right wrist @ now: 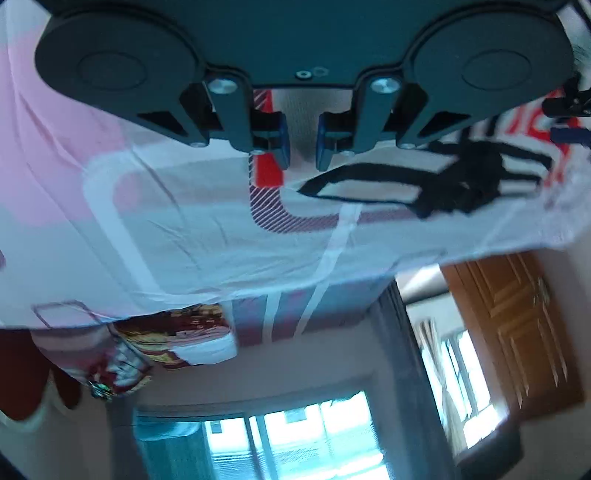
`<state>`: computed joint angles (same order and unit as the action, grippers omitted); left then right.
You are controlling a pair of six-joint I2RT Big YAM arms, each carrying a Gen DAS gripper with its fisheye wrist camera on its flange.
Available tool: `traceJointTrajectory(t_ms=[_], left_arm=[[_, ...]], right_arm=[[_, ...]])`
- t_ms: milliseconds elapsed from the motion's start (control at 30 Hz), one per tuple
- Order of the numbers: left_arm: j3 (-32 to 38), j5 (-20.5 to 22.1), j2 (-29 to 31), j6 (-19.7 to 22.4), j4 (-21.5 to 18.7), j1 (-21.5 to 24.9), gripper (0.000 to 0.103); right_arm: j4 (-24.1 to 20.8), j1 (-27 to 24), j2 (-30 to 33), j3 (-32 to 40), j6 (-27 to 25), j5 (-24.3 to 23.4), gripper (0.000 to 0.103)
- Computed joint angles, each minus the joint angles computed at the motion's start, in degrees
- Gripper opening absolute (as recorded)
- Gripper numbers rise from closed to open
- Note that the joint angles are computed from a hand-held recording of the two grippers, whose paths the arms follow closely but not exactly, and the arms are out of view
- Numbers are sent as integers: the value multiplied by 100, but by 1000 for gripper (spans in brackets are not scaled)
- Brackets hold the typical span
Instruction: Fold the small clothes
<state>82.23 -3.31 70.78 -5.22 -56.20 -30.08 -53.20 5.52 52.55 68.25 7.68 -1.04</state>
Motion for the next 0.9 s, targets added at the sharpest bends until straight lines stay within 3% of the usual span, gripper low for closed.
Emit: traceJointTrajectory(t_ms=[33,100,167,233,333,467,533,567,633,667,733,800,900], left_arm=[[-88,46,-65,-55,82,46,65],[-115,-134,-102,-1,47,23,67],[-96,-299,-62,-16,28,-15,78],[-41,-264,-24,-79,-12,28,79],[-49,-387,-104,-43,170,-6,79],[-144,-476,-248,116,458,-144,79],[-84,-518,-122,259,190,-165,79],[-131,-508,-82,329,103,-148,79],[-133,-332,-91,165,82,-32,83],[-7,-347,-48,90,-59,-11,83],[-90,-548,-220,161,225,-107,83],[-133,-426,-346,195,369,-181,83],[-167,-205,-341,227,354,-309,83]], right_arm=[[-40,-64,124,-13,5,213,14],[201,-415,82,-217,203,-54,24],[264,-534,54,-272,244,-268,24],[268,-417,16,-292,165,-71,24],[128,-355,-82,-189,400,-155,21],[-46,35,-517,-244,264,-231,21],[-290,240,-656,-330,183,-256,19],[-470,413,-668,-376,13,-44,18],[-310,659,-860,-654,-244,446,18],[-398,667,-837,-593,-108,481,18],[-709,696,-771,-359,119,538,18],[-728,768,-1003,-324,271,403,19],[-1002,1282,-1278,-328,379,776,19]])
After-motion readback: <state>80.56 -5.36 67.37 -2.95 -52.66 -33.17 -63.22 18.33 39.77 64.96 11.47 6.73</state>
